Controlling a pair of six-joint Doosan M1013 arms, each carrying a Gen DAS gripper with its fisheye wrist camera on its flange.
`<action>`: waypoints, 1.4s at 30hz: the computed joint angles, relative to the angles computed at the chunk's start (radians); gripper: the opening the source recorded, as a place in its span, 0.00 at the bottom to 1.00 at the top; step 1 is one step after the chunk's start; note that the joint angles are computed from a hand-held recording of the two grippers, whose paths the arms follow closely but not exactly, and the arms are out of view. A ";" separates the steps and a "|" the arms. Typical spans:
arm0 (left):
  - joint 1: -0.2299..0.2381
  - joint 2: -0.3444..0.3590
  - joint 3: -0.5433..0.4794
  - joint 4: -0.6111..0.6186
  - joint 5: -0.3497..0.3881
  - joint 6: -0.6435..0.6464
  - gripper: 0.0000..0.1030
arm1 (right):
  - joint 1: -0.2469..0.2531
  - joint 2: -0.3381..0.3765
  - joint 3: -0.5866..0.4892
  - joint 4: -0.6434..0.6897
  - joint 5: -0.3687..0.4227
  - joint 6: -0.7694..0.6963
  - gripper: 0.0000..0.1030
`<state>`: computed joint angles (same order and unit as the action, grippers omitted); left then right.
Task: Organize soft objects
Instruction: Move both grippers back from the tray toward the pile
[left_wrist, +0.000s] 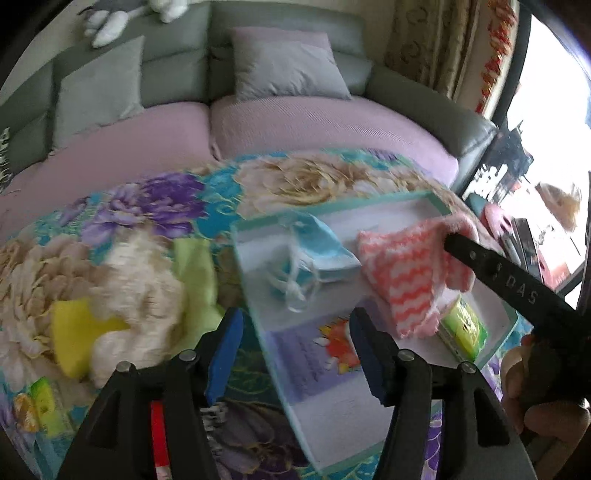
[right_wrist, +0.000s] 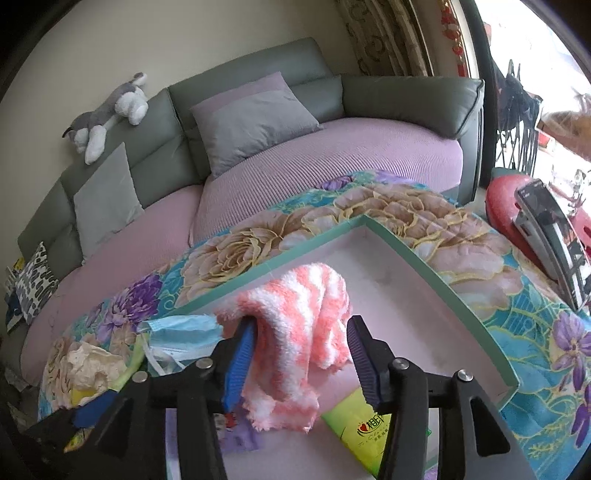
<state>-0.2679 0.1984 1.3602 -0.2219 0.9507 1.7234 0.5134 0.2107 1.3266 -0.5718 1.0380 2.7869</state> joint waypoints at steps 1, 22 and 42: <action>0.003 -0.005 0.003 0.014 -0.010 -0.018 0.62 | 0.002 0.001 -0.005 -0.002 0.005 -0.006 0.55; 0.160 -0.078 0.090 0.430 -0.117 -0.600 0.96 | 0.073 0.070 -0.109 -0.004 -0.062 -0.123 0.98; 0.265 -0.105 0.145 0.688 -0.075 -0.899 0.98 | 0.169 0.229 -0.302 0.191 -0.162 -0.426 0.98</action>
